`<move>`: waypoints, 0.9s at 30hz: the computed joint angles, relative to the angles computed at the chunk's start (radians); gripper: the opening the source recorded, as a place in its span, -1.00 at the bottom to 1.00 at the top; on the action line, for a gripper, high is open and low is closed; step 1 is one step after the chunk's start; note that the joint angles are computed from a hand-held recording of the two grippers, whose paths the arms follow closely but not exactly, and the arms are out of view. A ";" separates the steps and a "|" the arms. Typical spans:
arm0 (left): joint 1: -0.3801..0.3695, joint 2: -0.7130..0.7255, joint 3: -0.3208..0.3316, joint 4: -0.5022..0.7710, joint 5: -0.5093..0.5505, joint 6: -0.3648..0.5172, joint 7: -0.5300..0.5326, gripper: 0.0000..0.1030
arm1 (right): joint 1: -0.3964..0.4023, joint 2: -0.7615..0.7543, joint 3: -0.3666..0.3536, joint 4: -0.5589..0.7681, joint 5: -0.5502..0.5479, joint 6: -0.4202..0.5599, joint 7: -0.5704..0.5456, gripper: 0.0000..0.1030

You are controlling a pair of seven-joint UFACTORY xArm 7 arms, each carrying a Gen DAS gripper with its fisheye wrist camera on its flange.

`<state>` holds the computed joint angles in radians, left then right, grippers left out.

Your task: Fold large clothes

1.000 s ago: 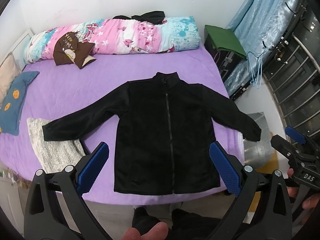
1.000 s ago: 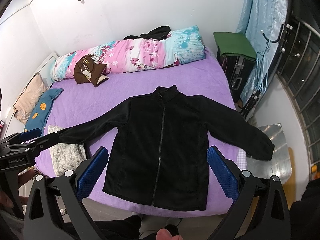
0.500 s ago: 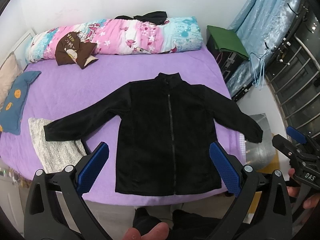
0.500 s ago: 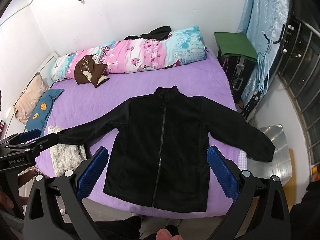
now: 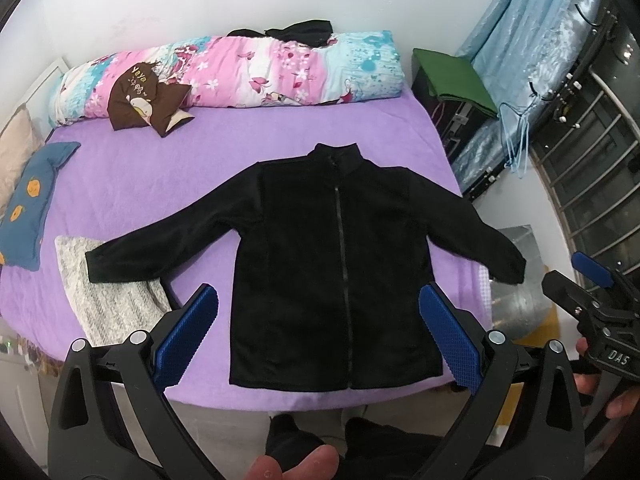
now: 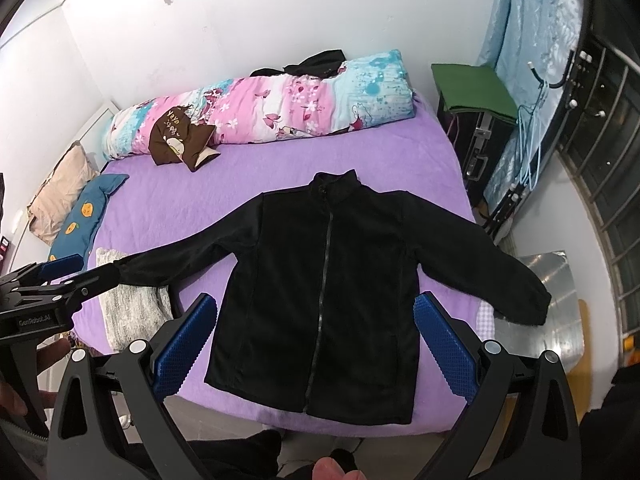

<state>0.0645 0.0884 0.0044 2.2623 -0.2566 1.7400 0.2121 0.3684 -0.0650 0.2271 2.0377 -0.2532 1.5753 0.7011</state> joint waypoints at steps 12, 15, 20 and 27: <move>-0.026 -0.002 -0.011 -0.093 0.043 -0.014 -0.008 0.89 | -0.091 -0.116 -0.062 -0.231 0.137 -0.078 0.055 0.89; -0.023 -0.016 -0.004 -0.183 0.020 -0.054 -0.044 0.89 | -0.121 -0.145 -0.077 -0.310 0.173 -0.117 0.034 0.88; -0.018 -0.021 0.002 -0.322 -0.027 -0.136 -0.137 0.89 | -0.161 -0.173 -0.096 -0.449 0.208 -0.195 -0.012 0.89; -0.110 -0.051 -0.053 -0.567 0.076 -0.387 -0.142 0.89 | -0.251 -0.259 -0.152 -0.736 0.230 -0.387 0.015 0.88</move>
<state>-0.0450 0.0377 -0.0482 1.6951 -0.1807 1.3526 0.0699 0.1169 -0.3242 0.0751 1.3017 -0.0228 1.1884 0.7157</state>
